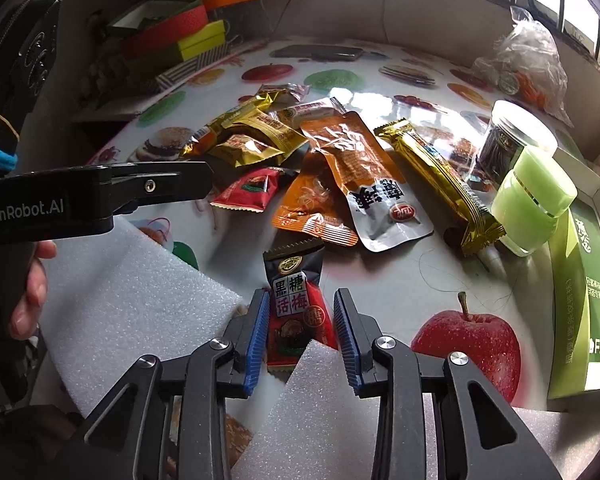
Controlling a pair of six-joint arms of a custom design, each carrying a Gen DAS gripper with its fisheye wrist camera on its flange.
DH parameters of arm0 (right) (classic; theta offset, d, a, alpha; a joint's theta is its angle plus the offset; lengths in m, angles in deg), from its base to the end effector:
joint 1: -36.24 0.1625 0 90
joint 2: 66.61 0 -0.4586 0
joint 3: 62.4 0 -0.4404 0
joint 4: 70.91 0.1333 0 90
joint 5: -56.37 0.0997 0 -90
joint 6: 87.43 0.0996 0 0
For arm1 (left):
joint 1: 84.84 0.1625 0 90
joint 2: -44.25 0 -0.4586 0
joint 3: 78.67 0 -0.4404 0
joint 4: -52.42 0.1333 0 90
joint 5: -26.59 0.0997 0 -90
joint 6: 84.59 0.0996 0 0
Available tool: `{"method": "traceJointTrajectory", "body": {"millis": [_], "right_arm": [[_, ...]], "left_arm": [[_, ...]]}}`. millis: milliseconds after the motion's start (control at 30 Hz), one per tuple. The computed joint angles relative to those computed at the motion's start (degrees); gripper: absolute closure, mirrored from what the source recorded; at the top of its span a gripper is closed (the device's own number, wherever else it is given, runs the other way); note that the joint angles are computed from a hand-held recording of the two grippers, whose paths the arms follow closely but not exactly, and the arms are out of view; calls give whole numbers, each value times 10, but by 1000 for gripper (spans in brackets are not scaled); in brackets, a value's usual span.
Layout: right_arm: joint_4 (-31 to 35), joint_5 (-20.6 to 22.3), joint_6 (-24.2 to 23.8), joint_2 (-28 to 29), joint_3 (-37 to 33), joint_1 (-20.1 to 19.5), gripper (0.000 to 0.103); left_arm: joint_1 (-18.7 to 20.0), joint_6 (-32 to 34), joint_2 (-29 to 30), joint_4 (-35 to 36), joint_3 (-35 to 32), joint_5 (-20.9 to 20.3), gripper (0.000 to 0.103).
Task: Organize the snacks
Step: 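Grasp the red plum candy packet with the right gripper, then grasp a second red snack packet with the left gripper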
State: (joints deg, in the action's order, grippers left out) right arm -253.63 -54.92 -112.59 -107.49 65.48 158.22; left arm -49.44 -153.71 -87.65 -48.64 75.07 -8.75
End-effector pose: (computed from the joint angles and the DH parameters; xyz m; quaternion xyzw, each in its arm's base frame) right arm 0.3357 -0.3542 -0.0596 0.4613 -0.8665 0.0599 0.1812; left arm -0.0303 -0.2848 0.2648 -0.0690 0.8828 -0.3637 0.2892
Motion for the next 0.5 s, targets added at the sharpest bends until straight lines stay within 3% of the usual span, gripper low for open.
{"method": "traceJointTrajectory", "body": {"millis": [333,500], "right_arm": [[-51,18,13,9,-1,-8,88],[-84,24,32,8,2,-15,88]], "left_arm": [[27,60,51,-97,-1,-12,29],[43,93,84,-145,-4,-18,33]]}}
